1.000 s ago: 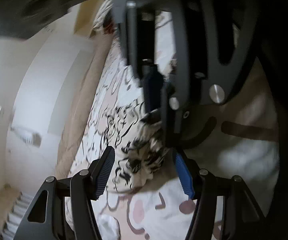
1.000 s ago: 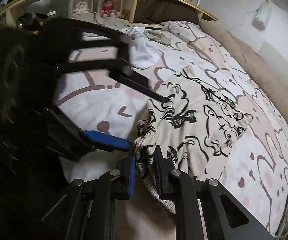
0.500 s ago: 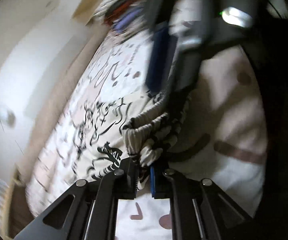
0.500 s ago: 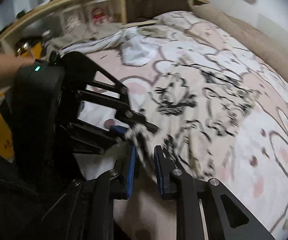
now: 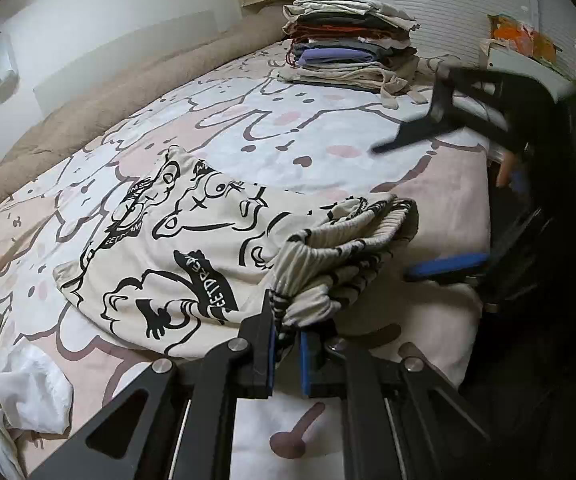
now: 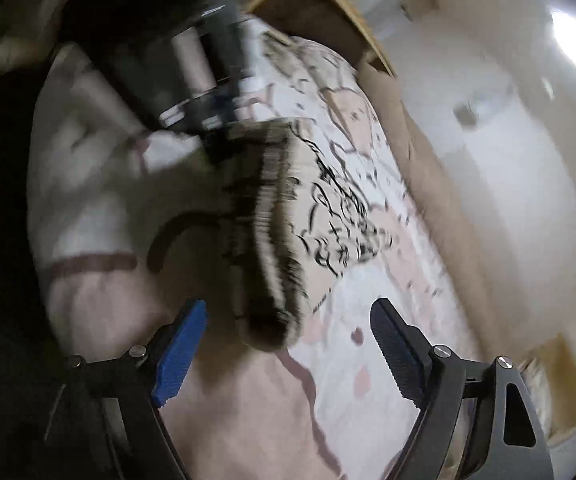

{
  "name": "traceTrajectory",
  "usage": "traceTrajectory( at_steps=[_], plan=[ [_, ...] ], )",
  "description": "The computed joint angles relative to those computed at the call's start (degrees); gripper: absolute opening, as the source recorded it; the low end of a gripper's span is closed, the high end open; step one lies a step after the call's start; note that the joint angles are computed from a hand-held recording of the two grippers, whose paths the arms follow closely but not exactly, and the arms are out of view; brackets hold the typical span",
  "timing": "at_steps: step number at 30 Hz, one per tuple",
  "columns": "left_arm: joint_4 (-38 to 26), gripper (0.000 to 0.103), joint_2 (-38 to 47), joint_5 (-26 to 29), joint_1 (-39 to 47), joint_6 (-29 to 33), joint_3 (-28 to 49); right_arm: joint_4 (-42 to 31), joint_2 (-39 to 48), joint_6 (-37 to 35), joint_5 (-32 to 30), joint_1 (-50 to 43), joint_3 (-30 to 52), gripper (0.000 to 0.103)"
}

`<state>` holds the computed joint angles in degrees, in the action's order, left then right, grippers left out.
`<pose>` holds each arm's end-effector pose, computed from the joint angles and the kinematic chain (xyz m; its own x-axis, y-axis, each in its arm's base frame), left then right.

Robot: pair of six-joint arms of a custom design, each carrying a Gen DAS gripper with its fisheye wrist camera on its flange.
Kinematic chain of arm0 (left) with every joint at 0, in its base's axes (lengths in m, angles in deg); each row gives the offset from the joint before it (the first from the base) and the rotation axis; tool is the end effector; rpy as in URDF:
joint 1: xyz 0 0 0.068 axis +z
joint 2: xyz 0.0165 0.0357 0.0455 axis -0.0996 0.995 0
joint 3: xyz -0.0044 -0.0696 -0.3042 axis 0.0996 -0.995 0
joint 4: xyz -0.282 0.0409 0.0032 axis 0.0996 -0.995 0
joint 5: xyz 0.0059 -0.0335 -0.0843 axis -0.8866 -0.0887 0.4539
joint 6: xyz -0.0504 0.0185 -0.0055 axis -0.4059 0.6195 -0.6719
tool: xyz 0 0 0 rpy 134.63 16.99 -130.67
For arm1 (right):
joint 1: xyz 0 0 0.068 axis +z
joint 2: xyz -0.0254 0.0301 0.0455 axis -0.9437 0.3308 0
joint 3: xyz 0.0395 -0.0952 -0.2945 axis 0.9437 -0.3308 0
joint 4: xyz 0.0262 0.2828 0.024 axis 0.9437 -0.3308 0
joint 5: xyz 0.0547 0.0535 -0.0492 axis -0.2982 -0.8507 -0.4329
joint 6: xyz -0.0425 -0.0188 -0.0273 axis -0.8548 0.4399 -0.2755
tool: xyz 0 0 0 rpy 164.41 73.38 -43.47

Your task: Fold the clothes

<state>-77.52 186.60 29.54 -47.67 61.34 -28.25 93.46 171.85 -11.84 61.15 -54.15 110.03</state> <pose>0.2741 -0.2368 0.1711 -0.5613 0.5117 -0.6504 0.5613 0.8129 0.1551 0.2830 0.0912 0.1255 0.2360 -0.8949 -0.3787 -0.6331 0.1541 -0.7586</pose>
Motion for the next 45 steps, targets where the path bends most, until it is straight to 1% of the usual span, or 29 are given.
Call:
traceTrajectory(
  at_steps=[1,2,3,4,6,7,10,12,17,21,22,24,25,27,28,30,32,35,37,39,40,45],
  plan=[
    [0.33,0.009,0.26,-0.22,-0.62,-0.43,-0.29,4.32,2.37,-1.36,1.77,0.85,-0.65,0.064],
    [0.26,0.009,0.4,-0.09,-0.55,-0.27,-0.21,8.09,4.75,-2.45,3.47,1.59,-0.94,0.055],
    [0.65,0.009,2.71,-0.34,-1.04,-0.54,1.48,10.14,6.81,-2.82,4.81,2.05,-0.55,0.036],
    [0.35,0.009,2.95,0.2,-0.92,-0.37,1.68,10.64,8.72,-2.82,6.15,2.31,0.49,0.02],
    [-0.32,0.007,2.57,0.49,-0.94,-0.05,1.66,7.76,9.73,-3.35,7.07,2.26,2.7,0.016],
    [-0.69,0.007,2.0,0.28,-1.07,0.09,1.48,4.96,8.42,-3.35,6.18,2.02,3.42,0.015],
    [-1.23,0.007,-0.6,0.22,-1.07,0.25,0.4,-6.49,0.86,-3.62,1.72,0.47,5.46,0.014],
    [-1.68,0.007,-2.64,-0.17,-1.39,0.79,-0.16,-11.31,-3.01,-4.62,0.16,-0.25,6.55,0.013],
    [-4.51,0.007,-7.58,-3.29,-4.55,2.3,0.42,-28.29,-11.25,-4.03,-1.49,-0.96,13.32,0.013],
    [-8.46,0.007,-11.98,-5.34,-7.88,1.34,0.94,-38.27,-16.8,-5.25,-2.46,-1.64,15.59,0.013],
    [-9.76,0.007,-12.96,-5.95,-9.06,0.93,1.26,-41.15,-18.22,-5.67,-2.5,-1.75,16.08,0.013],
    [-12.87,0.007,-15.3,-4.29,-10.66,-1.48,2.47,-53.63,-20.57,-5.22,-2.71,-2.59,20.19,0.013],
    [-14.17,0.007,-16.32,-3.3,-11.23,-2.63,3.13,-58.58,-21.52,-5.19,-3.34,-3.38,21.99,0.013],
    [-17.66,0.007,-18.15,-4.01,-13.32,-3.4,5.13,-67.43,-23.06,-5.45,-4.9,-5.25,25.43,0.013],
    [-18.34,0.007,-18.31,-3.55,-13.6,-4.66,5.52,-71.26,-23.62,-5.69,-5.81,-6.14,27.17,0.013],
    [-18.98,0.007,-18.12,-2.6,-13.7,-7.07,5.74,-75.8,-23.64,-5.3,-6.46,-7.01,29.42,0.013],
    [-17.52,0.007,-16.2,-3.04,-13.17,-9.52,4.77,-75.73,-22.39,-3.66,-6.22,-6.59,29.53,0.013],
    [-14.16,0.007,-12.23,-4.39,-11.17,-13.26,3.51,-70.26,-18.68,-0.64,-3.47,-4.44,27.76,0.013],
    [-12.62,0.007,-10.67,-4.36,-8.79,-15.4,3.46,-66.91,-14.52,1.09,-1.64,-2.34,28.74,0.013],
    [-11.28,0.007,-9.02,-3.28,-5.4,-17.83,3.8,-66.22,-8.9,3.33,-0.48,-0.8,32.67,0.013],
    [-10.86,0.007,-8.18,-1.71,-2.9,-18.86,4.19,-66.61,-6.21,4.28,-0.21,-0.14,35.08,0.013],
    [-10.59,0.007,-3.57,3.31,5.99,-19.31,6.48,-70.57,8.87,8.57,2.0,3.87,50.53,0.013]
  ],
)
